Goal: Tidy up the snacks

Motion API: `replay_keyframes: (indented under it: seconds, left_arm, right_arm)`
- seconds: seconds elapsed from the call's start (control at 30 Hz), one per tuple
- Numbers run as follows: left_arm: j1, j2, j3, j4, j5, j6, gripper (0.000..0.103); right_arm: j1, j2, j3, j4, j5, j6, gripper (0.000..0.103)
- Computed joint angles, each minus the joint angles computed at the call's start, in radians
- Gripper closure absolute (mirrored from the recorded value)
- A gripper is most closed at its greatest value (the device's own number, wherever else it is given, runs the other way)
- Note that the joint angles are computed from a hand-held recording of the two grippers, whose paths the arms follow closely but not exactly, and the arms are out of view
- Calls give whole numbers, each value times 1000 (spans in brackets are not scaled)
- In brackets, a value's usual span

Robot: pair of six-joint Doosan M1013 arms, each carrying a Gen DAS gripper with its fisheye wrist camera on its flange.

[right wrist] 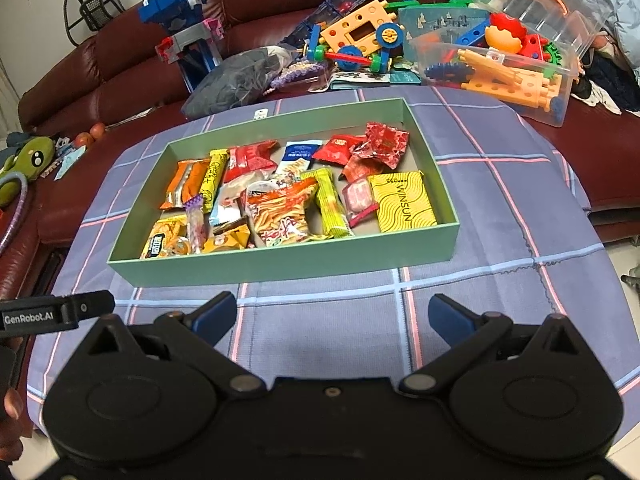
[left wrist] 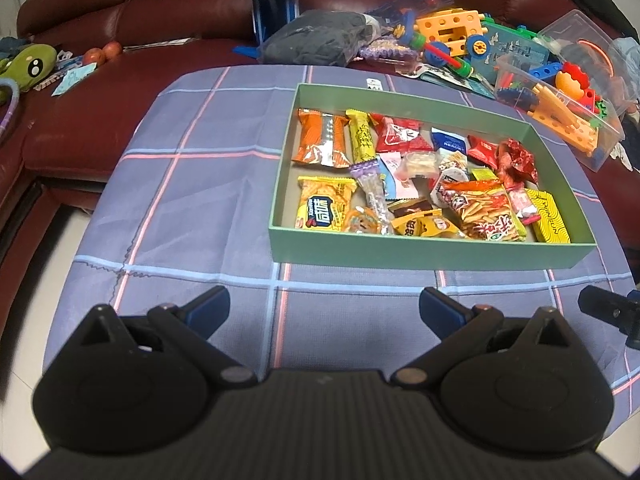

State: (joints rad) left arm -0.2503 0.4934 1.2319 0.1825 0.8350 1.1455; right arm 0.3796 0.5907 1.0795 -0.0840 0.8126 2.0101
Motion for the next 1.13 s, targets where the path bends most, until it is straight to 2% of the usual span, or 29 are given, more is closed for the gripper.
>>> replay_keyframes:
  seconds: [0.3, 1.13]
  left_arm:
    - [19, -1, 10, -111, -19, 55, 0]
    - [4, 8, -2, -28, 21, 39, 0]
  right_arm:
    - [0, 5, -4, -1, 15, 5, 0]
    - [2, 15, -20, -20, 49, 17, 0]
